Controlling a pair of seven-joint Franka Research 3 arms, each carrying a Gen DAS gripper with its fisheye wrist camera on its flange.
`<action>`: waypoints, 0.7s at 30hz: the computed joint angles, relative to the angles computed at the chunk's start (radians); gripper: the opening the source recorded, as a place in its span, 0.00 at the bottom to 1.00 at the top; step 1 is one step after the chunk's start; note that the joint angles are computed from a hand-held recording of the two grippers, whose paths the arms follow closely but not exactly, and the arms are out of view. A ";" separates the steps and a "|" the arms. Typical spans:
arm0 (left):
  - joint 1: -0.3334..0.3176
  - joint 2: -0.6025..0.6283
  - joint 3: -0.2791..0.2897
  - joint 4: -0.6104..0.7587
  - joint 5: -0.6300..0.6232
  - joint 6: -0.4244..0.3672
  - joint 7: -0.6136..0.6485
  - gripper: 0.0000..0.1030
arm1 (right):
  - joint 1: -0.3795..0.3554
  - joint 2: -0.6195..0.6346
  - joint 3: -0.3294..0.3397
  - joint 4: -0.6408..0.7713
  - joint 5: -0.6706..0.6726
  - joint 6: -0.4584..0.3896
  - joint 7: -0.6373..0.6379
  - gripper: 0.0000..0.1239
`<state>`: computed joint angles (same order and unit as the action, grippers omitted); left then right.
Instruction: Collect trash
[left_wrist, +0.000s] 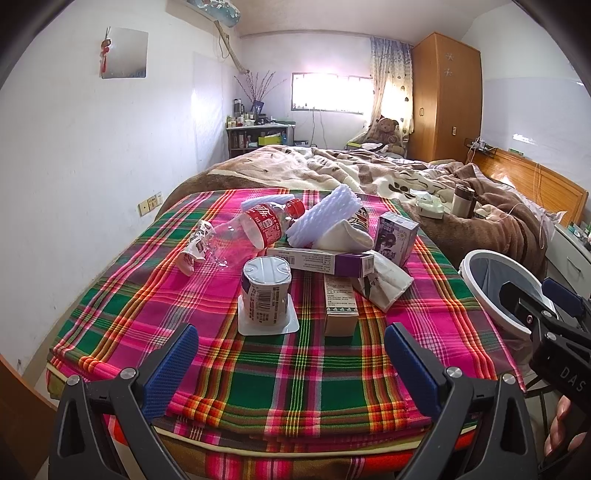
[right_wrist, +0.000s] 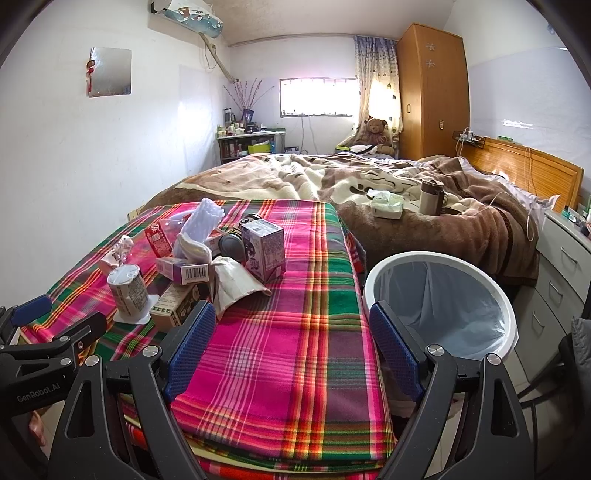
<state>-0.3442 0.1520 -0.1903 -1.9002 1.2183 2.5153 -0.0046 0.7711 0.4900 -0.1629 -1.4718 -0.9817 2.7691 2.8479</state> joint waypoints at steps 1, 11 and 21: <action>0.001 0.003 0.001 0.002 -0.001 0.001 0.001 0.99 | -0.002 0.002 0.001 0.002 0.003 -0.002 -0.004 0.70; 0.024 0.045 0.025 0.034 -0.067 0.063 0.072 0.99 | -0.006 0.080 -0.017 0.098 0.070 0.019 -0.083 0.70; 0.060 0.100 0.070 0.063 -0.130 0.169 0.086 0.95 | -0.074 0.276 0.023 0.370 0.340 -0.001 -0.400 0.70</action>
